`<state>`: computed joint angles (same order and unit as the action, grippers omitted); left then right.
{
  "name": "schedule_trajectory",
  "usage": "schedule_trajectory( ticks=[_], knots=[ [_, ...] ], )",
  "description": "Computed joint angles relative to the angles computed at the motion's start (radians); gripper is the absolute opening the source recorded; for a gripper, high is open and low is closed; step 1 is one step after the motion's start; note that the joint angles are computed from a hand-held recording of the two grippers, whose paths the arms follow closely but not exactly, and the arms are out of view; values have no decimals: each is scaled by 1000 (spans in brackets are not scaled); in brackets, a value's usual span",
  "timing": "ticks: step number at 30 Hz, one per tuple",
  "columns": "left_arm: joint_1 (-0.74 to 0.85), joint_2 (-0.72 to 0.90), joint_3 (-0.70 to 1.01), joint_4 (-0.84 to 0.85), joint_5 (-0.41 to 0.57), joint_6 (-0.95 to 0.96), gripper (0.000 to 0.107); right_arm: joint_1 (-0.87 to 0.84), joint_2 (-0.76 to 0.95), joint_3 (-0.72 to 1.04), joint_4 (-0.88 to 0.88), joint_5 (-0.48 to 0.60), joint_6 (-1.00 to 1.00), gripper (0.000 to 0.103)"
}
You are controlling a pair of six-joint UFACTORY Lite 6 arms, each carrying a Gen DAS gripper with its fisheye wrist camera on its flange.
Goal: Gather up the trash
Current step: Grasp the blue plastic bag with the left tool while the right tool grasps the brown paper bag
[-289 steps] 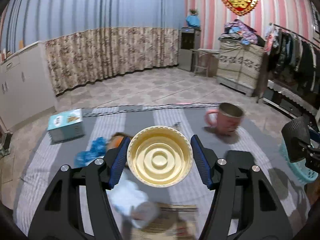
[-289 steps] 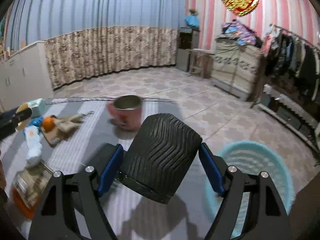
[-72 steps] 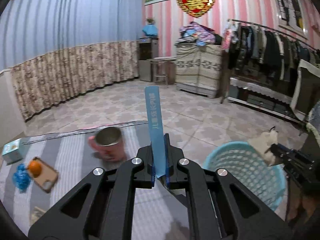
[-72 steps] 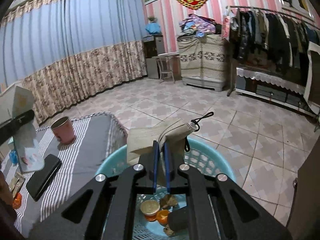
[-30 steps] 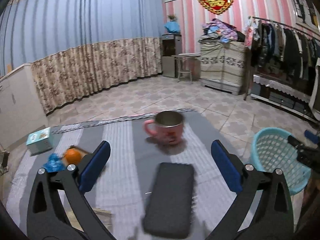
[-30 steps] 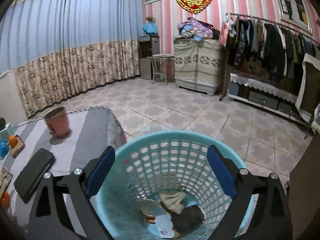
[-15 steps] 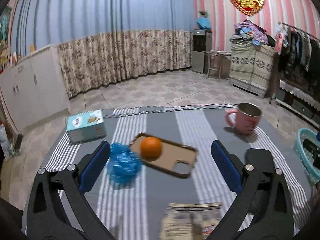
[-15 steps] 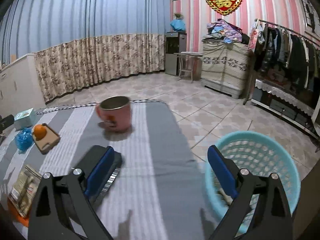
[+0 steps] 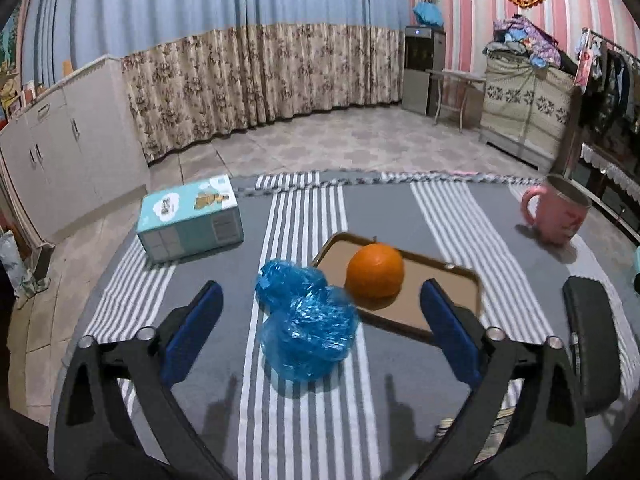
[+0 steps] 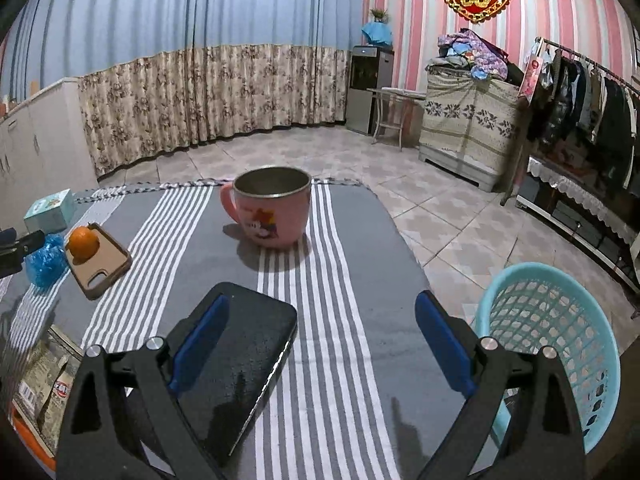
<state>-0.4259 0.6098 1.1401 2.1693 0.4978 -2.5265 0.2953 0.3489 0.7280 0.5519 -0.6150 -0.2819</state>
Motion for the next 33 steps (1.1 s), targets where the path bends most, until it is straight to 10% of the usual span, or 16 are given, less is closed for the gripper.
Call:
schedule_trajectory(
  ticks=[9,23,33],
  knots=[
    [71,144,137,4,-142,60,33,135,28,71,247,12,-163,92],
    [-2,-370,-477,134,98,-111,30,421,75,169,573,43,-339,92],
    [8,-455,-649,271,141,-262,30,553,279,391,793,114,-537,92]
  ],
)
